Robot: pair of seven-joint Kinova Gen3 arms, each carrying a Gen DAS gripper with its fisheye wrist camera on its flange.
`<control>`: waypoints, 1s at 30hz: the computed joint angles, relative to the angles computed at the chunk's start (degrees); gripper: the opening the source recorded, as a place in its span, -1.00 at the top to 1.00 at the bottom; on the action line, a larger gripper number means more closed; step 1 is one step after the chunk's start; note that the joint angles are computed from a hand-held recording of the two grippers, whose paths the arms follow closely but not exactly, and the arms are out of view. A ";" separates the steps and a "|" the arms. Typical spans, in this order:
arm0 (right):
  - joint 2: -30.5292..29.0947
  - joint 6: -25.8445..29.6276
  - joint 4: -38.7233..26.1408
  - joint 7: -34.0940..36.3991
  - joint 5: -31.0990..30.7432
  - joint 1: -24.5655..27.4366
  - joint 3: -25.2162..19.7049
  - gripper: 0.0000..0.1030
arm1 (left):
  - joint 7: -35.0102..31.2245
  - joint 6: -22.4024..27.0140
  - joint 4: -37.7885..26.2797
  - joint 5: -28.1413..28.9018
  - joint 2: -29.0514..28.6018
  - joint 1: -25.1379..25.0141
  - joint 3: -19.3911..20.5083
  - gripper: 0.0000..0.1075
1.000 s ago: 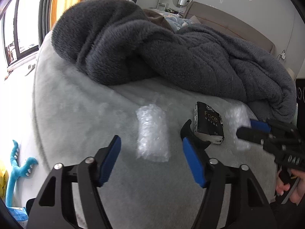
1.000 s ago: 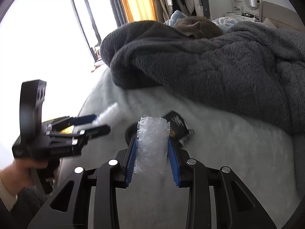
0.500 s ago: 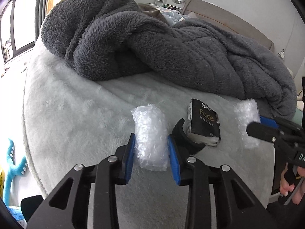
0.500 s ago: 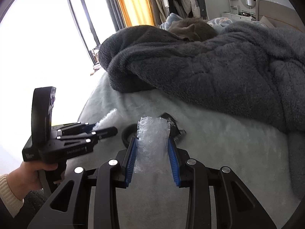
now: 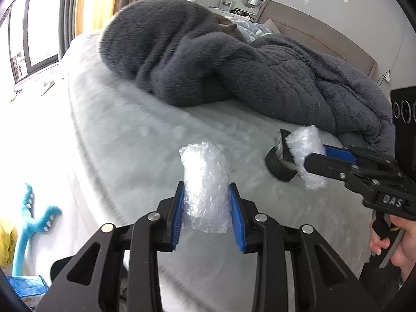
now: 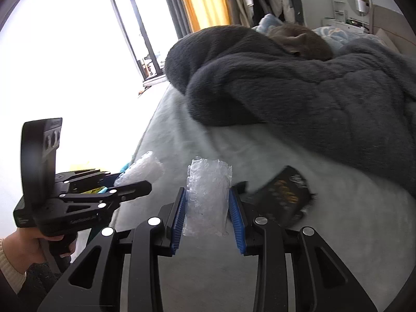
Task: Collect trash
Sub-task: 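Carry both bubble-wrap pieces in both grippers to the teal bin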
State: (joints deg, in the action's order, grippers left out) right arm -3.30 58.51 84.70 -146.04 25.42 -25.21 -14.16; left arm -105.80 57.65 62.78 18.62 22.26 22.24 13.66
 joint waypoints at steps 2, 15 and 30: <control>1.38 -0.45 -1.33 0.11 0.05 -0.43 -0.15 0.35 | -0.94 0.21 1.00 0.52 -0.89 -1.14 -0.03 0.35; 11.81 -1.71 -11.91 6.05 -1.62 -8.43 2.90 0.35 | -8.14 2.85 7.58 2.10 -5.96 -8.61 -2.48 0.34; 22.17 -1.03 -23.04 12.78 -8.71 -14.11 7.00 0.35 | -6.12 11.16 8.04 -3.76 -3.80 -12.02 -5.60 0.34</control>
State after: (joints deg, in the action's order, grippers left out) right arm 18.87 57.48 61.66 -133.26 16.71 -39.32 -7.16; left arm -111.93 68.81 70.82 14.86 18.46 10.22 8.06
